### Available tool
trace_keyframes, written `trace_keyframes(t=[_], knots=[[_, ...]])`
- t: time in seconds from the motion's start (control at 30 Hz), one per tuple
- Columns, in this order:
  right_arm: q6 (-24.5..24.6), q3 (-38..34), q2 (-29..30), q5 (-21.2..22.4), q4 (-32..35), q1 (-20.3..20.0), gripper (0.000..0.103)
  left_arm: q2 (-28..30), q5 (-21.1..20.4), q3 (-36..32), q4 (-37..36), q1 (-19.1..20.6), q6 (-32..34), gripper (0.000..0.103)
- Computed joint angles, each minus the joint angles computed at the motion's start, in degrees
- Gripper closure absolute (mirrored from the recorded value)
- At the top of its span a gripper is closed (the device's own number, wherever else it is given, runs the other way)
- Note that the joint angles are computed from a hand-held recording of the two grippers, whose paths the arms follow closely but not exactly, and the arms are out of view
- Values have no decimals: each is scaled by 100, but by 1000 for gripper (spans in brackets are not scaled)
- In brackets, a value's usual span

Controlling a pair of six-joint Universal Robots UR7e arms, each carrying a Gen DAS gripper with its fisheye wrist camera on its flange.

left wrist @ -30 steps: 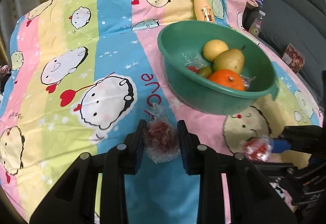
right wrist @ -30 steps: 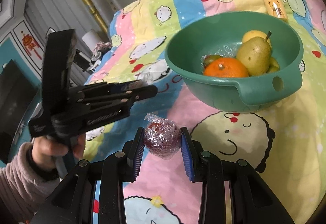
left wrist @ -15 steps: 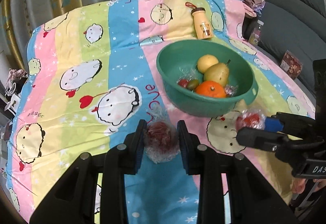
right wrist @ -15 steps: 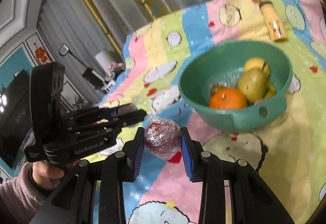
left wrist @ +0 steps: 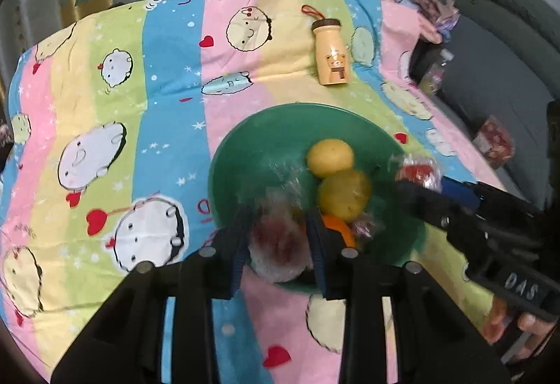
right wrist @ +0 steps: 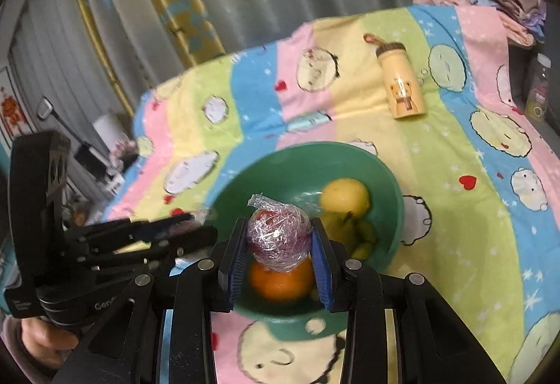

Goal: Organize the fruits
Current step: 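Lower the candy into the basin and open the right gripper, then lift the right tool away from the basin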

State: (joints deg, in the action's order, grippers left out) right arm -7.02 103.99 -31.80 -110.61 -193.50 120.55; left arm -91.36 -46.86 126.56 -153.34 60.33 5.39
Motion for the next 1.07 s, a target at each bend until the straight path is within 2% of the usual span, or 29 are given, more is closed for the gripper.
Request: trace_keyframes(t=[0.03, 0.1, 0.13, 0.17, 0.2, 0.27, 0.3, 0.33, 0.4, 0.47, 0.6, 0.73, 0.93, 1.07], knots=[[-4, -61, 12, -139, 127, -1, 67, 92, 72, -58, 0, -7, 0, 67], [17, -121, 4, -383, 306, -1, 63, 141, 170, -153, 184, -35, -112, 50], [31, -122, -20, -493, 373, 6, 56, 121, 234, -183, 306, -76, -221, 32], [34, -109, -69, -586, 437, 24, 52, 85, 321, -170, 328, -129, -256, 22], [25, -94, -115, -653, 469, 50, 47, 46, 449, -162, 374, -198, -259, 19], [18, -100, -193, -841, 580, 118, 40, -75, 723, -198, 742, -343, -472, 5], [37, -109, -248, -971, 707, 179, 32, -102, 841, -226, 869, -385, -583, 2], [35, -131, -318, -1085, 882, 239, 23, -195, 942, -239, 1043, -452, -732, 0], [5, -200, -451, -1251, 1270, 360, 15, -398, 1044, -281, 1387, -577, -1034, 0], [-40, -267, -544, -1265, 1508, 441, 14, -526, 1046, -342, 1645, -656, -1216, 0], [71, -334, -787, -965, 1945, 539, 14, -722, 793, -563, 2307, -778, -1664, 0], [41, -339, -883, -985, 2023, 677, 14, -847, 1023, -571, 2541, -1007, -1896, 0], [39, -340, -961, -1066, 2163, 782, 14, -971, 968, -596, 2642, -1091, -2017, 0], [29, -308, -996, -1073, 2096, 820, 14, -977, 1158, -593, 2756, -1175, -2132, 0]])
